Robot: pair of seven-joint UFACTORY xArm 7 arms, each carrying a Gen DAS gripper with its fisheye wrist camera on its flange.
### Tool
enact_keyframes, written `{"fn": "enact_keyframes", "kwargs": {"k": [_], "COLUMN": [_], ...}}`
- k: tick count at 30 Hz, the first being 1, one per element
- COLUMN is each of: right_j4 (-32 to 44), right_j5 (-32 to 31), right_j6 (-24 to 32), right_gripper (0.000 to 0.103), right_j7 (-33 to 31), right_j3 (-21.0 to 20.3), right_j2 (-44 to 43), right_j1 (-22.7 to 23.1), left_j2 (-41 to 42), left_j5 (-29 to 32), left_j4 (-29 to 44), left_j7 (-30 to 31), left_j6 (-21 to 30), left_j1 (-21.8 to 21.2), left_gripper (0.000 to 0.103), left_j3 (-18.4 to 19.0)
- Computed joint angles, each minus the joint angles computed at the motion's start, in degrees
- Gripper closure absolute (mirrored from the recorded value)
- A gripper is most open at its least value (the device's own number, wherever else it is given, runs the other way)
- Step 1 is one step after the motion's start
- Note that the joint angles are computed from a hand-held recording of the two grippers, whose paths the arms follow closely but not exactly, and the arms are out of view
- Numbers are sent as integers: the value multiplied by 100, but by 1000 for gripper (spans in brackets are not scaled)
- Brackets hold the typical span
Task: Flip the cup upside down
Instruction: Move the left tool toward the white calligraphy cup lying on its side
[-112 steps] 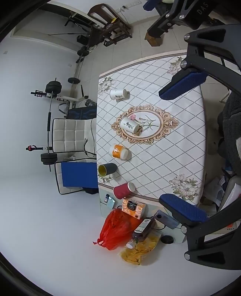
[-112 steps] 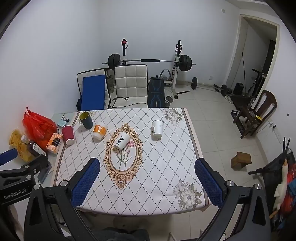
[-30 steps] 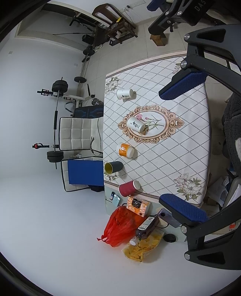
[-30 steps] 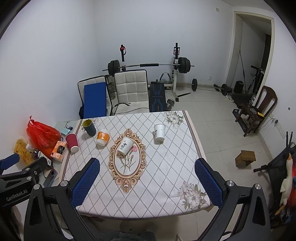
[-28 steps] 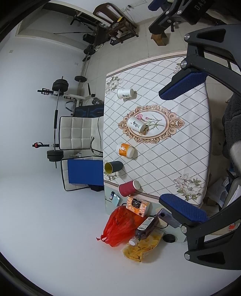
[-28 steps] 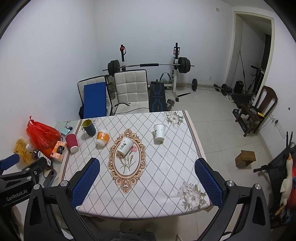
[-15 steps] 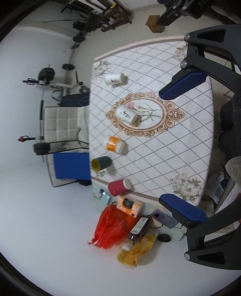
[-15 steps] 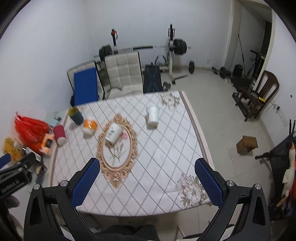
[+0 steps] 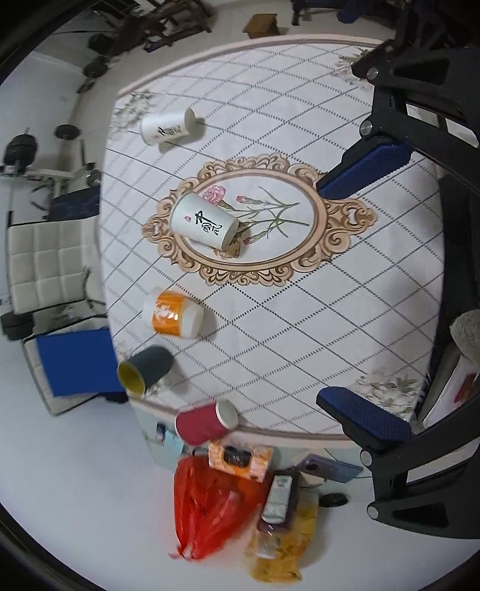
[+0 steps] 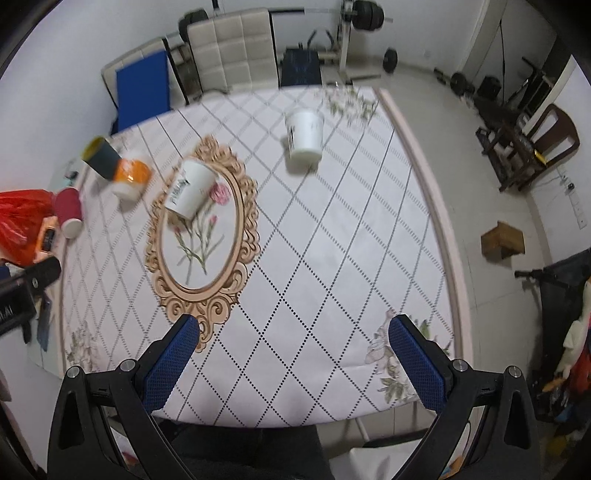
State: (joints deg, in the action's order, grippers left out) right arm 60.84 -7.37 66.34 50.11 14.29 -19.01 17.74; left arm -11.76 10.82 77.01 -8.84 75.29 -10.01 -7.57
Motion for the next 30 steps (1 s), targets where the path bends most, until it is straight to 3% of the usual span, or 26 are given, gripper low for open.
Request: {"fn": "enact_keyframes", "kwargs": {"k": [10, 15, 21, 30], "right_j4": [573, 1023, 1325, 1486], "right_j5": [194, 16, 70, 96], "right_j6": [-325, -248, -231, -243], "right_gripper": [0, 0, 0, 0], "right_j7": [-29, -89, -140, -220], "right_j3": [-349, -528, -719, -837], "right_j2": [1653, 2309, 2758, 3003], "right_j1": [-21, 0, -51, -126], "left_j2": [1897, 2797, 3674, 4336], "left_j5": [238, 216, -111, -132], "left_j4": [1223, 2054, 3014, 3505], "left_j7": [731, 1186, 1723, 2192], "left_j6": [-397, -258, 121, 320], "left_j1": [-155, -330, -488, -744], "left_gripper": [0, 7, 7, 7], "left_j3": [166, 247, 283, 379]}}
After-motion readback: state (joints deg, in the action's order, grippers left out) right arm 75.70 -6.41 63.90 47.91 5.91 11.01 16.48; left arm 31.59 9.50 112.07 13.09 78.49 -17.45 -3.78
